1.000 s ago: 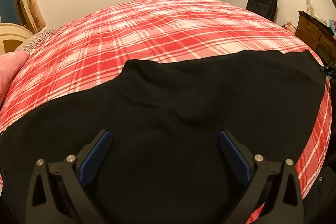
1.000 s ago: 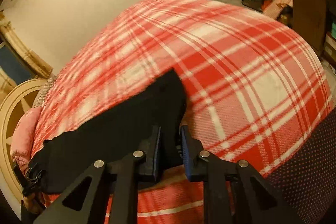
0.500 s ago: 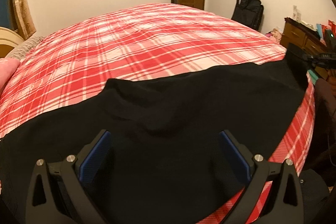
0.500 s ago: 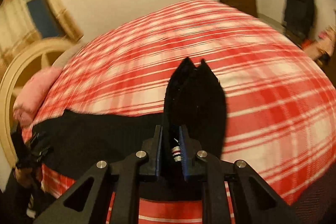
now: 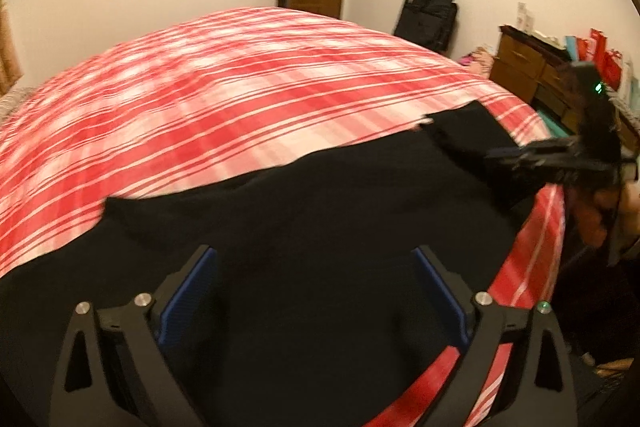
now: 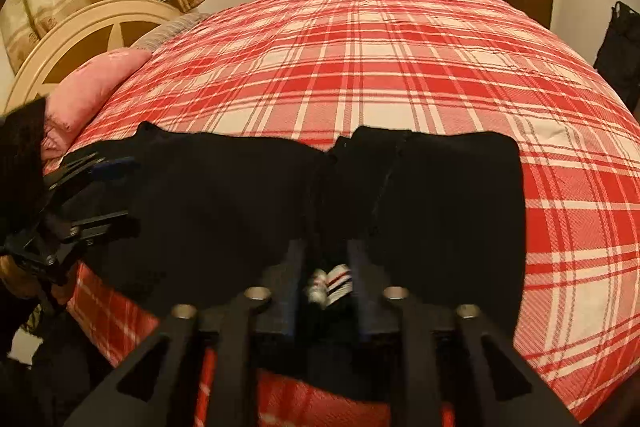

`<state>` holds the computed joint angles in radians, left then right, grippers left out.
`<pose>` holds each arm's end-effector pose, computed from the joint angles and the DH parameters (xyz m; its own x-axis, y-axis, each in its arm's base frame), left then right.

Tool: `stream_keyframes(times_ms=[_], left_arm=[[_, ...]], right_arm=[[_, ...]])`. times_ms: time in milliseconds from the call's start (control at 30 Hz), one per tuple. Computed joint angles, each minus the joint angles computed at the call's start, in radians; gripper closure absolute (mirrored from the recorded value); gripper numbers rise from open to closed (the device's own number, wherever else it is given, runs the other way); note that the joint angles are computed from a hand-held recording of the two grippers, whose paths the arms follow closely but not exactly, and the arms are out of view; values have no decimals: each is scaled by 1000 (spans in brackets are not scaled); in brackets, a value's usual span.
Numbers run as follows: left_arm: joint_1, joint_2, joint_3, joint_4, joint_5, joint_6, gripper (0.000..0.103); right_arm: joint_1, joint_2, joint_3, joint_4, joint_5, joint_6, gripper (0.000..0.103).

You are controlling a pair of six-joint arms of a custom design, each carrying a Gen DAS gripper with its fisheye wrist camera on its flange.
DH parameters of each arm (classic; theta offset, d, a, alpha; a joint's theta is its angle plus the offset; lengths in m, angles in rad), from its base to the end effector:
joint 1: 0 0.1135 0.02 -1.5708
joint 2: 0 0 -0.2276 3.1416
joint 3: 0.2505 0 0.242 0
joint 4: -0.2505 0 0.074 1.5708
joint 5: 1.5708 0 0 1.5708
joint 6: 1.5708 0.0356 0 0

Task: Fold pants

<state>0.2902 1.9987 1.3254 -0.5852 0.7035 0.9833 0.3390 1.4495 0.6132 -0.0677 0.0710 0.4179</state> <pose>0.3575 0.0827 0.1250 -0.5285 0.5046 -0.6827 0.7436 0.6632 -0.0855 0.2478 0.0847 0.1196 -0.7951 0.1489 -0.5879 0.0354 0.9791 0.2001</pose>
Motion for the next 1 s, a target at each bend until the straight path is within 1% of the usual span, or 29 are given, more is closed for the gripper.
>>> stream_keyframes(times_ms=[33, 67, 167, 233, 333, 500, 567, 600, 633, 667, 800, 867, 933, 967, 1000], left_arm=[[-24, -2, 2, -17, 8, -8, 7], [-46, -4, 0, -27, 12, -19, 8], [-122, -10, -9, -48, 20, -46, 10], [-174, -12, -17, -60, 29, -71, 13], [-245, 15, 10, -100, 38, -109, 21], [-351, 67, 59, -112, 48, -222, 21], [-377, 104, 102, -140, 63, -259, 21], [-386, 119, 120, -154, 67, -276, 22], [-394, 124, 125, -163, 75, -286, 28], [-399, 134, 138, -180, 85, -290, 31], [-435, 114, 109, -137, 67, -307, 34], [-451, 110, 102, -114, 49, -313, 41], [-466, 103, 90, -74, 20, -334, 65], [-468, 109, 97, -70, 13, -350, 70], [-465, 116, 108, -78, 16, -357, 84]], right_arm=[[-3, -46, -34, -5, -8, -11, 55], [-13, -100, -72, -4, -22, -24, 50], [-37, -250, -175, -8, -47, -41, 50], [-76, -374, -264, 2, -63, -43, 50], [-156, -489, -343, 17, -111, -37, 50], [-208, -548, -391, 56, -87, 16, 49], [-206, -575, -408, 72, -74, 31, 49], [-209, -577, -410, 79, -73, 29, 49], [-201, -582, -414, 85, -57, 28, 49], [-196, -582, -417, 89, -45, 27, 49], [-201, -557, -421, 103, -36, 22, 48], [-199, -529, -419, 116, -27, 25, 48], [-194, -527, -420, 117, -12, 24, 48], [-192, -531, -422, 118, -6, 24, 48], [-190, -531, -423, 120, -2, 24, 48]])
